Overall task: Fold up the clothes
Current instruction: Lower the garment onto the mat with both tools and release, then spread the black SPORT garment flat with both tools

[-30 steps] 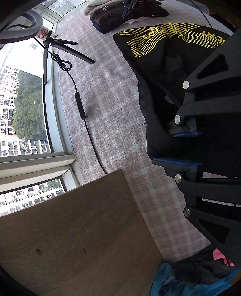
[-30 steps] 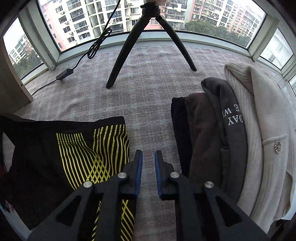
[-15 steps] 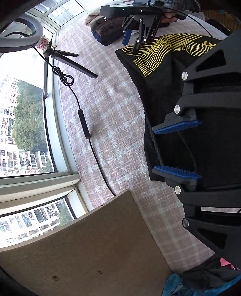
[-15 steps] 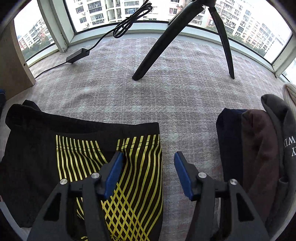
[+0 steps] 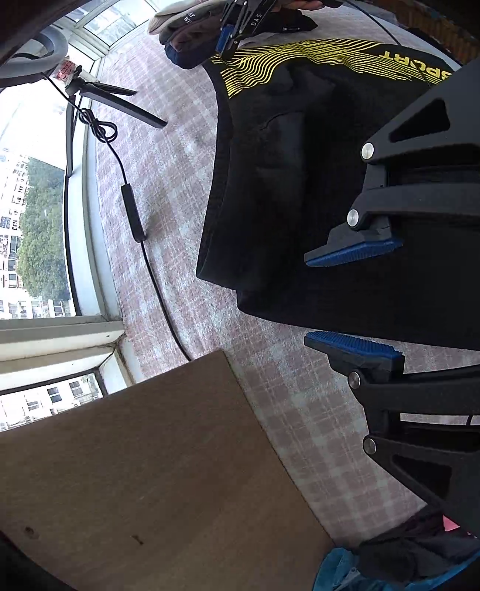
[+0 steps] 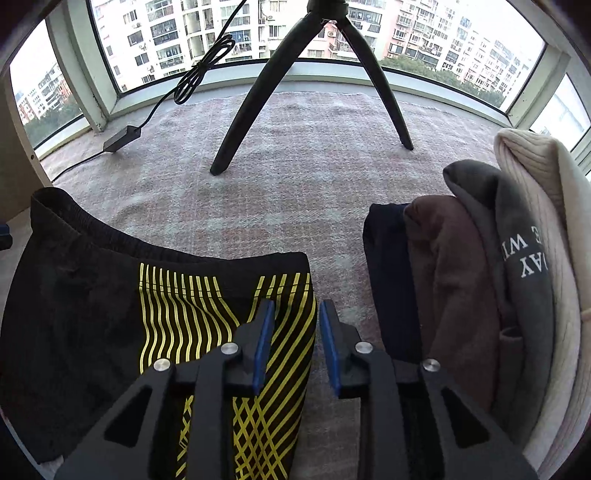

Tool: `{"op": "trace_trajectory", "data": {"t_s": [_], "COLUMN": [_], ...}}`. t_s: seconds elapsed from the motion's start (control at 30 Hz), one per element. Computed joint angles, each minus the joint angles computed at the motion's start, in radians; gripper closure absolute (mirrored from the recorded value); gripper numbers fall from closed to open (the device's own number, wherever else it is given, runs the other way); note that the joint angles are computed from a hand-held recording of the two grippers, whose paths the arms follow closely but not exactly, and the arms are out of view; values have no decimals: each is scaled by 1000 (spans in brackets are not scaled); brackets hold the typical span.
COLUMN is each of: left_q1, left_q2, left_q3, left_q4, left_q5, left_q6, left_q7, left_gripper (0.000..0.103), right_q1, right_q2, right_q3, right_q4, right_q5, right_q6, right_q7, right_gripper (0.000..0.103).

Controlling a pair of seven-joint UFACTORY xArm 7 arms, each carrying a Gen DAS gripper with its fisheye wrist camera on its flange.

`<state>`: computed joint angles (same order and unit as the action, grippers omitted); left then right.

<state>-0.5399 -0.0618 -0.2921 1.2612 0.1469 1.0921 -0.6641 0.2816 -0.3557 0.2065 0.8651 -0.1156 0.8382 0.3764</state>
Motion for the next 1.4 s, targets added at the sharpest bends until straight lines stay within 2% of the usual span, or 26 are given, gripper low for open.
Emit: {"op": "trace_trajectory", "data": {"t_s": [0.1, 0.17, 0.23, 0.27, 0.3, 0.33, 0.4, 0.47, 0.5, 0.53, 0.57, 0.6, 0.63, 0.7, 0.77, 0.8, 0.97, 1.0, 1.1, 1.17, 1.23, 1.3, 1.4], "left_q1": [-13, -34, -54, -60, -65, -69, -88, -97, -99, -91, -88, -87, -86, -85, -93, -93, -106, -105, -107, -91, -71, -63, -55], "left_q2": [94, 165, 216, 234, 250, 266, 262, 237, 225, 204, 199, 196, 194, 189, 210, 214, 239, 225, 153, 27, -141, -287, -473], "left_q3": [-3, 4, 25, 34, 44, 52, 63, 68, 68, 66, 60, 55, 50, 41, 37, 39, 55, 55, 45, 33, 16, -14, -67], "left_q4": [37, 87, 141, 164, 186, 208, 220, 201, 192, 167, 158, 153, 147, 135, 150, 151, 160, 149, 123, 49, -36, -76, -83], "left_q5": [18, 84, 154, 156, 155, 153, 195, 218, 230, 211, 200, 191, 181, 161, 161, 157, 185, 183, 198, 175, 136, 118, 88], "left_q6": [-48, -56, -79, -81, -84, -87, -80, -64, -56, -69, -80, -91, -102, -123, -120, -118, -112, -125, -89, -87, -69, 13, 175], "left_q7": [-10, -34, -70, -86, -102, -117, -125, -139, -147, -147, -141, -134, -127, -111, -110, -108, -166, -170, -173, -170, -162, -168, -168], "left_gripper": [69, 69, 69, 70, 72, 73, 69, 71, 72, 72, 72, 72, 72, 72, 71, 70, 73, 73, 73, 73, 73, 73, 71], "right_q1": [13, 18, 13, 9, 7, 5, 0, -5, -4, -5, -5, 0, 4, 13, 20, 19, 0, 11, 57, 86, 121, 152, 148], "right_q2": [-10, 28, 51, 52, 54, 51, 30, 24, 20, 17, 16, 16, 23, 65, 114, 127, 96, 73, 15, -28, -123, -214, -357], "right_q3": [-30, -32, -12, 3, 18, 26, 28, 33, 37, 43, 47, 44, 42, 32, 24, 25, 60, 53, 32, 18, -22, -54, -48], "right_q4": [-12, 16, 31, 34, 38, 39, 36, 43, 42, 41, 39, 34, 34, 48, 72, 81, 94, 79, 43, 22, -23, -56, -54], "right_q5": [63, 83, 43, 5, -33, -60, -82, -104, -118, -135, -146, -143, -138, -114, -96, -105, -258, -247, -151, -70, 57, 169, 214], "right_q6": [-36, -7, 26, 49, 74, 93, 117, 131, 118, 106, 87, 57, 34, 18, 39, 53, 144, 116, 47, 22, -15, -31, 57], "right_q7": [-31, -58, -61, -52, -44, -31, 7, 38, 48, 64, 81, 85, 85, 68, 49, 58, 237, 230, 145, 84, 19, -37, -72], "right_gripper": [76, 54, 51, 53, 74, 100, 99, 99, 94, 78, 68, 50, 41, 41, 53, 78, 82, 82, 82, 81, 81, 80, 79]}}
